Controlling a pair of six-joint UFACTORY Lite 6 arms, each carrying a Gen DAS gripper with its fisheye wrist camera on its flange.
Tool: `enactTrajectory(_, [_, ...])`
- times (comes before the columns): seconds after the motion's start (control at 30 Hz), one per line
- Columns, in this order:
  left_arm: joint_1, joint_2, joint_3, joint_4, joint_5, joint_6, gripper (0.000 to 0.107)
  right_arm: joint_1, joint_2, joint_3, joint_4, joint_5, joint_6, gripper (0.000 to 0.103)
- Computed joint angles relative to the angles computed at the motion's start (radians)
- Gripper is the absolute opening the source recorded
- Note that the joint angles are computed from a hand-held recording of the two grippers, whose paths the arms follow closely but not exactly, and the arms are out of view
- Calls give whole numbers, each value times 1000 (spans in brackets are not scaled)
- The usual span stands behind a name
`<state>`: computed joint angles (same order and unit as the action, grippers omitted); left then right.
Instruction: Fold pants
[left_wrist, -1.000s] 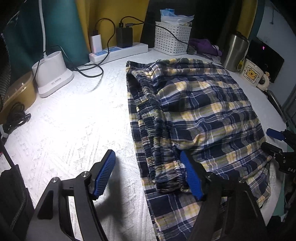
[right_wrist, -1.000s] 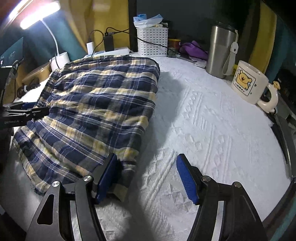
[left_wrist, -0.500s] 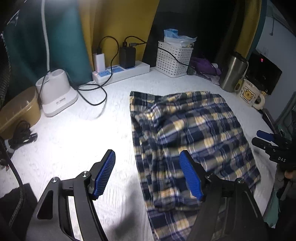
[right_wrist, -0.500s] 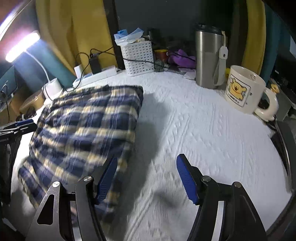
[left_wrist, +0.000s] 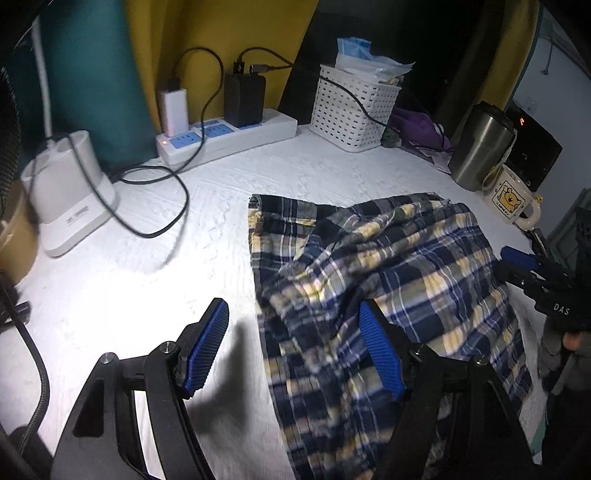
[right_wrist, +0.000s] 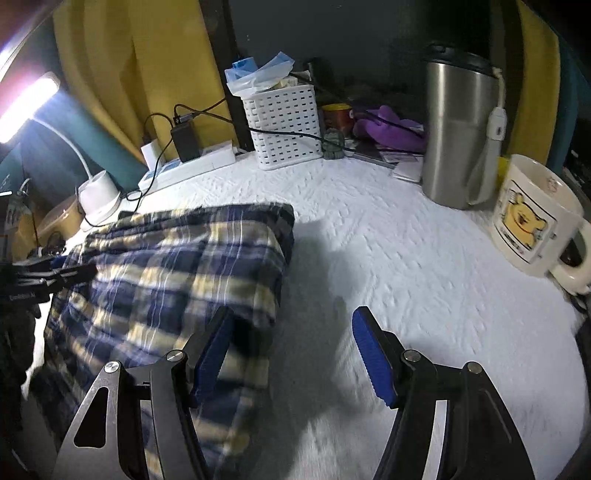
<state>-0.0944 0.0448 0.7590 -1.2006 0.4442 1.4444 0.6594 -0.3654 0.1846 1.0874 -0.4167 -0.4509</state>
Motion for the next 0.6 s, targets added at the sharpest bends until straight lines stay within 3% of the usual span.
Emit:
enactTrajectory(0.37, [-41,148,111,37,-54,-13,81,-146,283,184,-407,30,286,68])
enactTrajectory(0.6, [-6,187,176,107,71,-100,81,-186,277,188,-483,50,354,68])
